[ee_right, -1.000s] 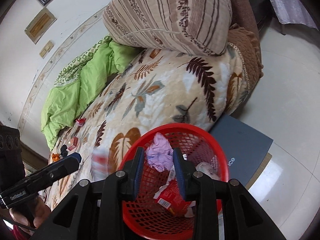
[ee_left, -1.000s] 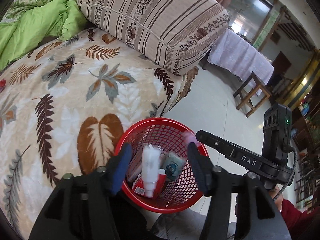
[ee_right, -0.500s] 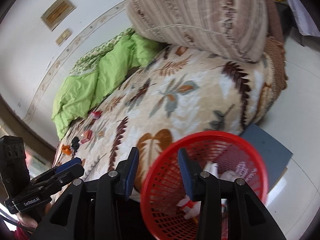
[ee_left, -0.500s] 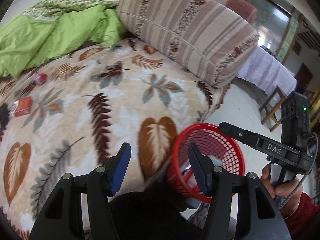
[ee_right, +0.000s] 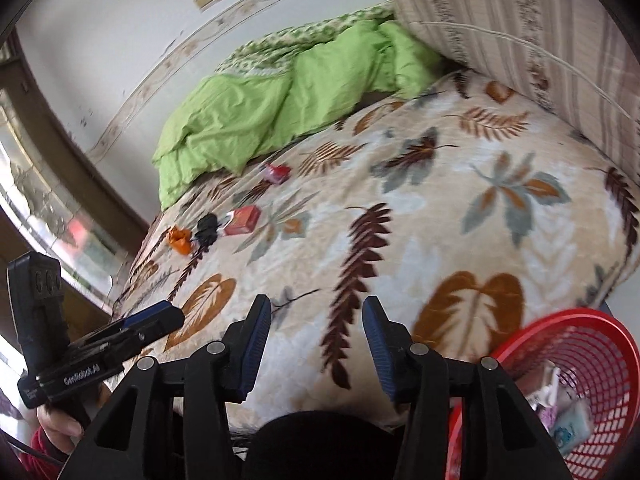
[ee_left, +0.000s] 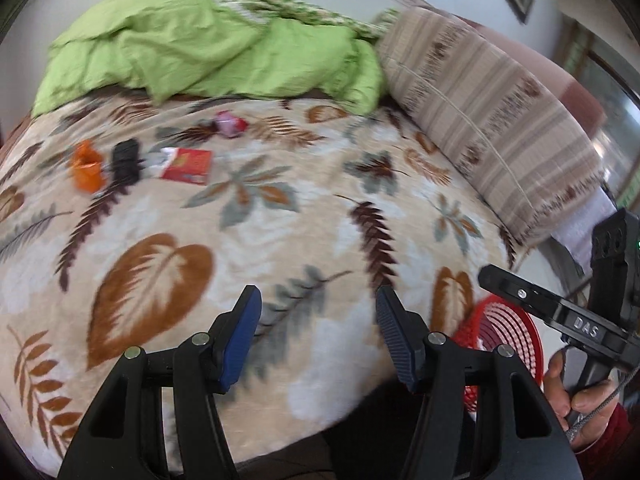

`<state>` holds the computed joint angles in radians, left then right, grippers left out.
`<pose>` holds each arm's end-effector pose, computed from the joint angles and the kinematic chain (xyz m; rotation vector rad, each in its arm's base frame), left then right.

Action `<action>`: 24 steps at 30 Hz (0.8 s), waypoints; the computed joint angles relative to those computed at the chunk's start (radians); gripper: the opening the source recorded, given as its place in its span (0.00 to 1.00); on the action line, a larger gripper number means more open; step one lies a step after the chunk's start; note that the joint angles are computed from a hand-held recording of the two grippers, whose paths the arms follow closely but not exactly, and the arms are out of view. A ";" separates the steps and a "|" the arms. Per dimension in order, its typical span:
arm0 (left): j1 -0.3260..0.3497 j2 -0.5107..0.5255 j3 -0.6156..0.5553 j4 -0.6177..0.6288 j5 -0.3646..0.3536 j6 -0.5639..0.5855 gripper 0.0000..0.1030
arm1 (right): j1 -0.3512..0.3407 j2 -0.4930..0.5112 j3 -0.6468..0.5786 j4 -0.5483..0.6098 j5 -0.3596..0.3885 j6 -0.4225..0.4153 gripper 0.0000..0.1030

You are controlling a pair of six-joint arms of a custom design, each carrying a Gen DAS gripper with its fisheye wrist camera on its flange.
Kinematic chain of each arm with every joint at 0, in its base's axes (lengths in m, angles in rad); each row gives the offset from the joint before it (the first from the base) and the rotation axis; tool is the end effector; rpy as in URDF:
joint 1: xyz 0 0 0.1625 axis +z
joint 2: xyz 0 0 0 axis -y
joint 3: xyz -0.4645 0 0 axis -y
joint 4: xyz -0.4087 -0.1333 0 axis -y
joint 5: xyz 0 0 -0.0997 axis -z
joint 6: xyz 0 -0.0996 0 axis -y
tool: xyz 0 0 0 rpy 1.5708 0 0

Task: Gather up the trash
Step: 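Move both open tools back over the trash on the bed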

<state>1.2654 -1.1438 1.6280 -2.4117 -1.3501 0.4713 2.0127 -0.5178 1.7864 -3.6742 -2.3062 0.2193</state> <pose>-0.0570 -0.6965 0.3388 1.0279 2.6631 -0.4865 0.3368 -0.5563 0.0265 -0.1409 -2.4307 1.3068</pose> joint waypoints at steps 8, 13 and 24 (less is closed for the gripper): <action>0.073 0.072 -0.172 -0.057 0.081 -0.062 0.61 | -0.007 0.055 -0.151 0.168 0.070 -0.040 0.51; 0.104 0.160 -0.316 -0.085 0.156 -0.073 0.66 | -0.010 0.078 -0.203 0.222 0.093 -0.053 0.52; 0.138 0.449 -0.709 -0.101 0.278 -0.012 0.74 | -0.041 0.104 -0.291 0.333 0.117 -0.065 0.52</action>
